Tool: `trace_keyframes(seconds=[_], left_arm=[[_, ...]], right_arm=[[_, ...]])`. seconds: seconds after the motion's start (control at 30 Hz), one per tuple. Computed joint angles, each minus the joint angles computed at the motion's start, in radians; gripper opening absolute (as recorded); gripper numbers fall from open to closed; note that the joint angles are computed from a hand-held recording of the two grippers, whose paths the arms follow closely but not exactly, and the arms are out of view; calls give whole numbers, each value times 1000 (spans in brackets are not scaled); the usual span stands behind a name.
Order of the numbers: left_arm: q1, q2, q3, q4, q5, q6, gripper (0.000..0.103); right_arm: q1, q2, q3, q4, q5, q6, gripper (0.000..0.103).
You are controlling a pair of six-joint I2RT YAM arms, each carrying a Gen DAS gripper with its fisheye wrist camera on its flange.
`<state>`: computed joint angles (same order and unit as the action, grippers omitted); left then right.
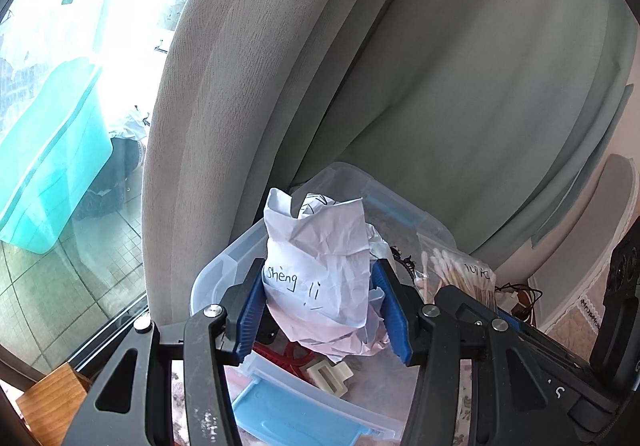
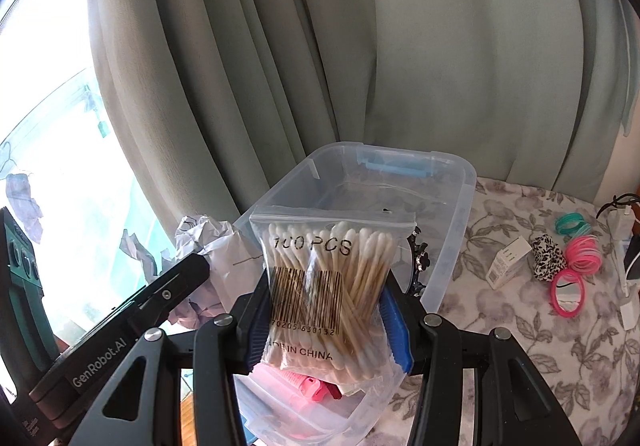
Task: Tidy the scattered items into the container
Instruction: 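Open both tools to drop the paper and swab bag into the box, then withdraw both tools from the box toward the medicine box and mirror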
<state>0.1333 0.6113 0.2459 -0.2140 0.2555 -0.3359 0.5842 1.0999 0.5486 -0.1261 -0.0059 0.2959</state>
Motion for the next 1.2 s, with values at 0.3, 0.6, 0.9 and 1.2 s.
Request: trace_keyframes(seconds=[0.3, 0.6, 0.9, 1.2], left_arm=[[4, 90, -15, 72, 4, 9, 56], [-25, 128, -21, 91, -33, 5, 62], [-25, 160, -36, 142, -53, 29, 65], [-409, 104, 4, 86, -368, -104, 65]], right_arm=[[-24, 76, 21, 23, -20, -7, 60], [-55, 69, 1, 47, -40, -14, 65], [-104, -16, -37, 22, -77, -9, 65], [-212, -226, -104, -76, -169, -14, 65]])
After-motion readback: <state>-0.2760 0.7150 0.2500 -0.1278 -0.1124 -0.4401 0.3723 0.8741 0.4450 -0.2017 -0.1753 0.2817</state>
